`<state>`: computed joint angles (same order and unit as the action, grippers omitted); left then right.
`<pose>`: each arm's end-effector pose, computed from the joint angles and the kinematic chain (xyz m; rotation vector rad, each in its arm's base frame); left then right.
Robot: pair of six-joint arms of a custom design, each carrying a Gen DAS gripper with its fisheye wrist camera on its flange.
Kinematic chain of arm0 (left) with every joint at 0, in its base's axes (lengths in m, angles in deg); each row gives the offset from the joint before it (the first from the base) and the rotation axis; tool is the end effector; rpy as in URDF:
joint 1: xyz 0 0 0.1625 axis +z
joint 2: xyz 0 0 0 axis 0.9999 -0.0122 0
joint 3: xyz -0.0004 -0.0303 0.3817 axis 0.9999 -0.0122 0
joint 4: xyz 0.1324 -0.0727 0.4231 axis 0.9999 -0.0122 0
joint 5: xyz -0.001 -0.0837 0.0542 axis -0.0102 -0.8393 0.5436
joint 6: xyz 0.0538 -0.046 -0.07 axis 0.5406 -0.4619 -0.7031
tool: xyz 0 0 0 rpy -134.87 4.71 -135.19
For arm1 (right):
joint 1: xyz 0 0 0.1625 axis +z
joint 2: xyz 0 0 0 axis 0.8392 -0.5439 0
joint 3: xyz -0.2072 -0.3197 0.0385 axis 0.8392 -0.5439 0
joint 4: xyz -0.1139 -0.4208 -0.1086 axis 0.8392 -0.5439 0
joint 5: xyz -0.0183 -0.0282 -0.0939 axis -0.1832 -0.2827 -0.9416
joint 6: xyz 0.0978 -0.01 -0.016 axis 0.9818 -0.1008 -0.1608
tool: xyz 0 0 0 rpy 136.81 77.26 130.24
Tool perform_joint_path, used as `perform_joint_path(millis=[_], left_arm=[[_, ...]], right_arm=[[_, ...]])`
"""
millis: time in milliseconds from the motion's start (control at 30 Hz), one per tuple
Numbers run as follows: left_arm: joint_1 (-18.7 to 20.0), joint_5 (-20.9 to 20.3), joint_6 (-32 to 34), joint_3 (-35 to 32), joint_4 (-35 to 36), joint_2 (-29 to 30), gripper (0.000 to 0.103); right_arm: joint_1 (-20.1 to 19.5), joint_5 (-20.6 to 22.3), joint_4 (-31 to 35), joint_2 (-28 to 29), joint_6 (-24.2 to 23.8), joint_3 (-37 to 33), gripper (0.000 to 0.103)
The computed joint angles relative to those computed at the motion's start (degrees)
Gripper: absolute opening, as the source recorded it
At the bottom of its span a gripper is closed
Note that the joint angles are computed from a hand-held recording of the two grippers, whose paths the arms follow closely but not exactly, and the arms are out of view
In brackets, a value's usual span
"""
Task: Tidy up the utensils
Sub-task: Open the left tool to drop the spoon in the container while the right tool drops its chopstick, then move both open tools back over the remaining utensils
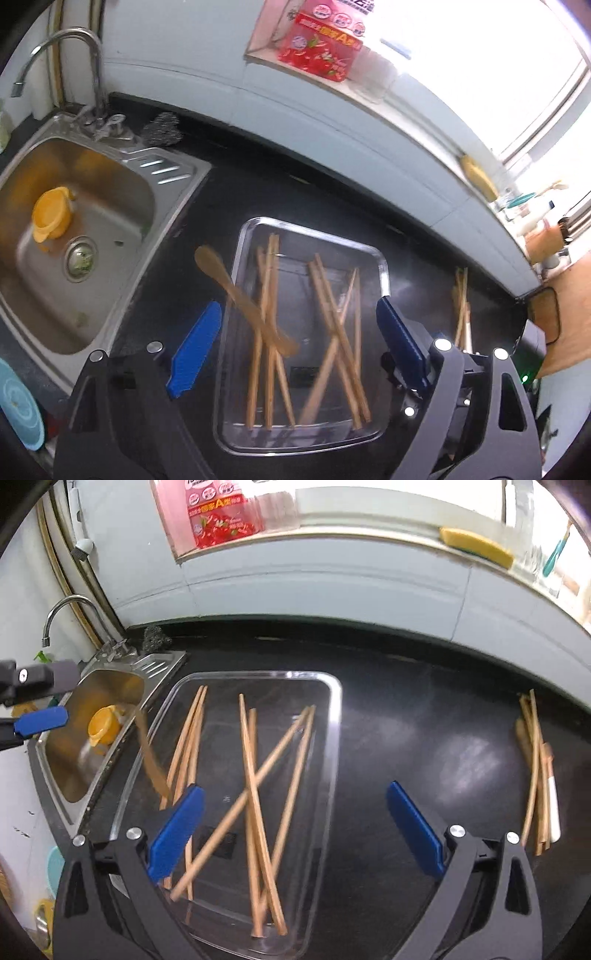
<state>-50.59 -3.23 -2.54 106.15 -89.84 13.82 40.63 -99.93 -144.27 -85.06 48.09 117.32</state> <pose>-0.3191 -0.4900 0.1716 0.3461 2.7225 -0.5540 0.1260 -0.4006 0.2401 0.1668 -2.3220 0.8207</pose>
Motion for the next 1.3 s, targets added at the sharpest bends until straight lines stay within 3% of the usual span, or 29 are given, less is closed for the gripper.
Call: perform_joint_path(millis=[433,667,800,1000,1167,1300], left_arm=[[-1.13,-5.44,0.80,-2.76,-4.54,6.59,0.084],[-4.45,-6.53,1.92,-5.45,-3.42,11.57,0.087],[-7.00,-6.75,3.79,-8.67,-3.14,16.81,0.093],[-10.31,-5.14,5.67,-14.58,-1.75,25.44,0.094],[-13.35,-3.59,10.75,-21.36,1.19,35.25,0.094],[-14.16,-4.83,11.58,-26.30,4.42,41.37,0.094]], right_arm=[[-4.24,1.56,3.72,-12.47,0.53,4.22,0.095],[-9.41,2.63,7.35,-21.76,-1.68,6.81,0.096],[-15.85,4.36,11.46,-30.72,-4.41,9.22,0.096],[-31.18,11.08,19.49,-47.21,-8.01,10.97,0.096],[-42.63,17.46,22.79,-54.69,-12.04,9.86,0.096],[-51.17,23.46,25.16,-57.25,-15.31,8.10,0.096]])
